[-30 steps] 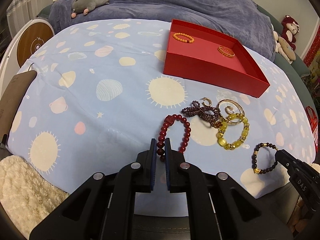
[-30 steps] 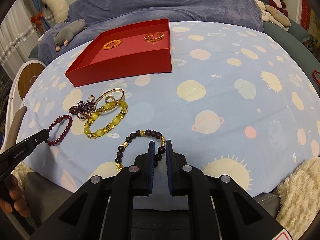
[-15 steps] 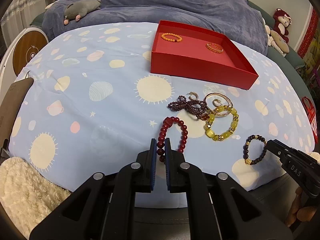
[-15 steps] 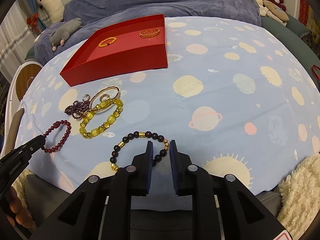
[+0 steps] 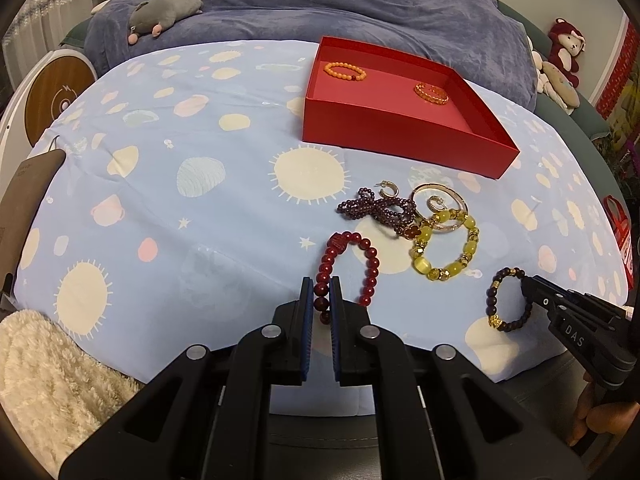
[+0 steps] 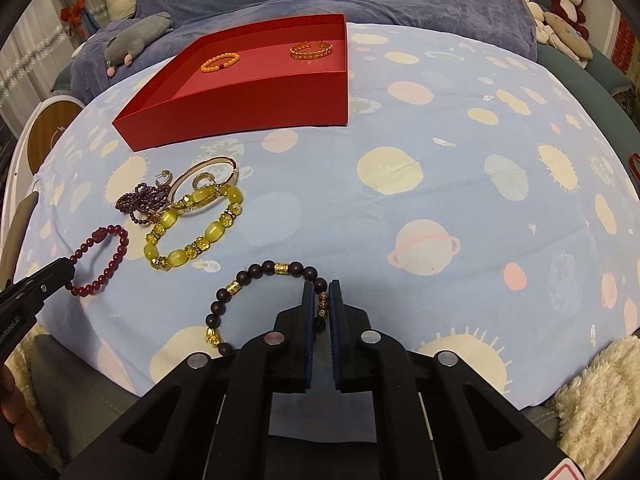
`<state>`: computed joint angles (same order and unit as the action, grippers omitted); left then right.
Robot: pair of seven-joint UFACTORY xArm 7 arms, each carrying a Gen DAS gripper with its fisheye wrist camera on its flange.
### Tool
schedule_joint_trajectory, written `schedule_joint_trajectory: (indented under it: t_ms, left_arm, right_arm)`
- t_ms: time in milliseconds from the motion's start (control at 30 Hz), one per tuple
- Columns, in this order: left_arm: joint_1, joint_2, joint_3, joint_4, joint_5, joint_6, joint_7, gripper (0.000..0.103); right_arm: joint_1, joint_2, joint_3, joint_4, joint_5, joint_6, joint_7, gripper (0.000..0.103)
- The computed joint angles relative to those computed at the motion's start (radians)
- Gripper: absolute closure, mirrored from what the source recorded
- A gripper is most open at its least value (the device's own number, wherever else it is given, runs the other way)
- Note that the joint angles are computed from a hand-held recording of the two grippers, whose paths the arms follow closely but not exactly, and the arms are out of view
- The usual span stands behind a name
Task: Organize jewelry
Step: 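Carry both bead bracelets into the red box and open both tools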
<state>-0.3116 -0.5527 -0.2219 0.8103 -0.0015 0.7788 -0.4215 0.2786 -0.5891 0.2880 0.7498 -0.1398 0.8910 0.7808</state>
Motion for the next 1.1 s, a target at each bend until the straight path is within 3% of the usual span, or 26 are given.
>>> schedule_joint_trajectory:
  t_ms: [333, 600, 833, 1100]
  left_arm:
    - [-0.002, 0.012, 0.020, 0.059, -0.025, 0.007, 0.015, 0.095]
    - [-0.006, 0.076, 0.049, 0.190, -0.070, 0.015, 0.080, 0.095]
    - [-0.001, 0.243, 0.044, 0.408, -0.069, -0.003, 0.150, 0.095]
    - [-0.017, 0.552, 0.043, 0.767, -0.067, 0.009, 0.206, 0.095]
  right_arm:
    - [-0.001, -0.048, 0.000, 0.051, 0.005, -0.012, -0.019, 0.097]
    - [-0.024, -0.019, -0.009, 0.150, 0.006, -0.012, -0.067, 0.097]
    - [-0.062, 0.105, -0.032, 0.303, -0.018, -0.055, -0.134, 0.097]
    - [-0.078, 0.357, -0.082, 0.536, -0.022, -0.124, -0.184, 0.097]
